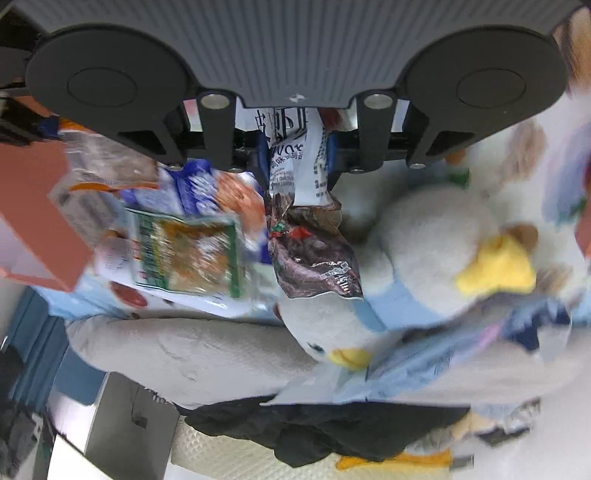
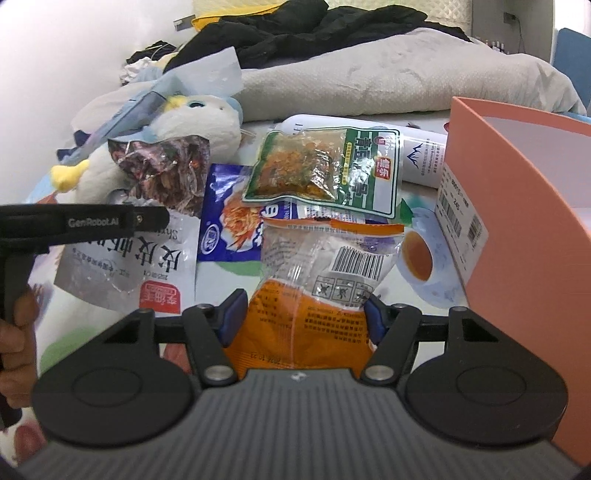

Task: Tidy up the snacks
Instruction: 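Carry the foil bag and orange bag with both tools over the pink box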

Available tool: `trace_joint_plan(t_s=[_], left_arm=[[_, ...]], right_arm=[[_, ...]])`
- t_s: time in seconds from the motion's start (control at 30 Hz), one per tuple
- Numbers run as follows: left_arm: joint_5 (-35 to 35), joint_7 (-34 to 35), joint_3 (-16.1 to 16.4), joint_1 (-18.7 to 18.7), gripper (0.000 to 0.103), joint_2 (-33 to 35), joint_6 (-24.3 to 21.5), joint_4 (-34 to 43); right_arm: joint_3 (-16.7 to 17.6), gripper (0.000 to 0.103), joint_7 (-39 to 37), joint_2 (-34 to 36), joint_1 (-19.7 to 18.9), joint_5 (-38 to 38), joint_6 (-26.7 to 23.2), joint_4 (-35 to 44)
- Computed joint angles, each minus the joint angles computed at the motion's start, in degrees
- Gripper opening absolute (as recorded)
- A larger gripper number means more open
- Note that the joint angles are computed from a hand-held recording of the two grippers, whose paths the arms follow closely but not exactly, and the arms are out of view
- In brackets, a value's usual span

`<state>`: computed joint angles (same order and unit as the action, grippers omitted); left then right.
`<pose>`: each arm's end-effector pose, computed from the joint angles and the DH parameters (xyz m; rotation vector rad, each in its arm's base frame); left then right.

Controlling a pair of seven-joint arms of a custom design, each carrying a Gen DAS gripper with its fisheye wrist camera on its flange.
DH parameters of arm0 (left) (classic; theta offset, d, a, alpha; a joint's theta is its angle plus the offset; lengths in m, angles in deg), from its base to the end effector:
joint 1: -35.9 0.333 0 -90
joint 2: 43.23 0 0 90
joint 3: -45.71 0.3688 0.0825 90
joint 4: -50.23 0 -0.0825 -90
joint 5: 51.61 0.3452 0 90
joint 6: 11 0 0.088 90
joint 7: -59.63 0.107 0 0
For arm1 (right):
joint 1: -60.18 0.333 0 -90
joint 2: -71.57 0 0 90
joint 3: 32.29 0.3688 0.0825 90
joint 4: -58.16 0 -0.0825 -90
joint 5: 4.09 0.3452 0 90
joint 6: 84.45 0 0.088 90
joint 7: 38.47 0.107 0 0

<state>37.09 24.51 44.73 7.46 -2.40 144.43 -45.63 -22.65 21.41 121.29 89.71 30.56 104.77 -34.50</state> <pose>0.5872 -0.3695 0.2671 -1.9922 1.4651 -0.8299 0.6257 0.3887 0.2633 -2.0241 1.2564 -0.3810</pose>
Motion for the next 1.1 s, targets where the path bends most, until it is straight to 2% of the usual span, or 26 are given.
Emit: trace_joint_plan(t_s=[0.07,0.27,0.33,0.47,0.63,0.8,0.97,1.1], left_arm=[[-0.7,-0.1,-0.6,-0.7,0.033,-1.1,-0.7,-1.9],[-2.4,-2.4,-2.5,-2.5,0.033,-4.3,-3.7,-6.8],[-3.2,-2.5,-3.3,-2.9,0.033,-5.2,-4.6,-7.9],[-5.2,-1.0,-4.9,-4.0,0.033,-6.4,-6.7,-9.2],[-5.4,-3.2,-6.1,-5.6,0.033,-8.1,-8.1,-10.8],[-5.9,-4.5,-7.3,-6.8,0.033,-9.7,-9.1,-11.8],[-6.2,-4.6,-8.3,-7.7,0.033,-11.1,-10.0,-12.3],[-6.1,-5.5,-8.8,-8.1,0.033,-12.2,-10.3,-12.7]], right_arm=[[0.6,0.067,-0.9,-0.7,-0.3,-0.5,1.0,-1.9],[6.1,0.067,-2.7,-3.9,-4.8,-1.3,3.8,-8.7],[9.1,0.067,-2.7,-5.1,-7.5,-1.8,4.6,-11.4],[12.5,0.067,-2.6,-7.1,-10.9,-3.7,6.4,-15.8],[17.9,0.066,-0.8,-9.2,-16.4,-7.8,8.6,-21.0],[21.3,0.066,2.9,-11.5,-20.2,-12.7,11.2,-25.6],[21.6,0.066,7.4,-14.4,-21.2,-15.8,13.2,-29.6],[20.4,0.066,10.3,-16.4,-20.9,-18.2,13.0,-31.4]])
